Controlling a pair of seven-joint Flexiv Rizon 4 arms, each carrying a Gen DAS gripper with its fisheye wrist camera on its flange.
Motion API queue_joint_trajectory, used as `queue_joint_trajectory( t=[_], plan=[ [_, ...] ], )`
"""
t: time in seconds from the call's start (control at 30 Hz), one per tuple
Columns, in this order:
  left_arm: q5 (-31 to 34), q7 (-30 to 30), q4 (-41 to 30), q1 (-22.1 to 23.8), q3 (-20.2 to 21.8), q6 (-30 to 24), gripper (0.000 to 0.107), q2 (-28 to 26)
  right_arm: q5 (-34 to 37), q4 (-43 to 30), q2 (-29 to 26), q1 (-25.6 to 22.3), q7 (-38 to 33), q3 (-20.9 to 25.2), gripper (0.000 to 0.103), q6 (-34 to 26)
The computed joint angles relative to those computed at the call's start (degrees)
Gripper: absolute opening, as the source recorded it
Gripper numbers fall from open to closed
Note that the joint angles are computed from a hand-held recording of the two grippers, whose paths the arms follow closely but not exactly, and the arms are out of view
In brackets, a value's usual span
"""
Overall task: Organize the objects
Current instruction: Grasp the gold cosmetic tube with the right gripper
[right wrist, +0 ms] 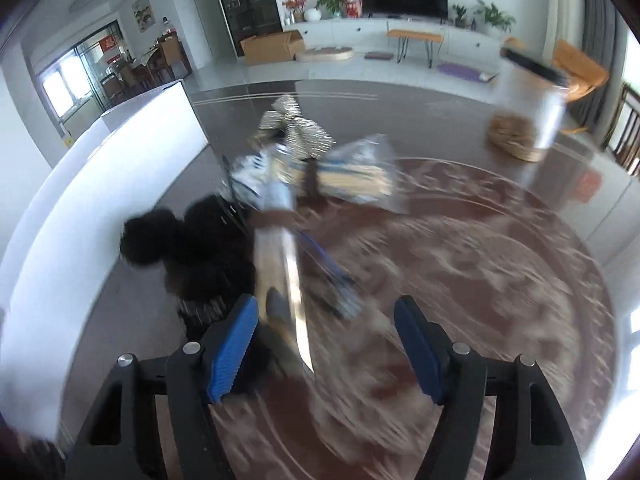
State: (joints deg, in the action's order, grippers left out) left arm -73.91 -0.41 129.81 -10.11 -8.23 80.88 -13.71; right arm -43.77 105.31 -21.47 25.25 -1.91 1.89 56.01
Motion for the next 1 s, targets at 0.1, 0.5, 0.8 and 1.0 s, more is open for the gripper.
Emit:
queue_joint_trajectory(
  t=[0.1,0.5,0.8,1.0],
  plan=[
    [-0.02,0.03,-0.01,-0.01,0.0,0.01,0.103,-0.01,6.2,-6.39,-4.44,-0.44,-6.49,1.63,0.064,-3.94],
    [0.01,-0.15,-0.05,-0.06,-0.12,0.16,0.103,-0.09,1.28,5.4,3.88,4.3,-0.82,2.82,0.019,-5.87],
    [-0.08,-0.07,-0.06,-0.09,-0.11,0.17,0.103,-0.11,-6.96,21.7,17.16,3.5,20.27,9.91,0.05,-9.87],
    [-0.17,-0.01,-0.06,-0.11,-0.1,0.16,0.103,-0.1,-7.72,24.49,20.09,2.54,23.46,13.01,0.078,-13.06]
  ],
)
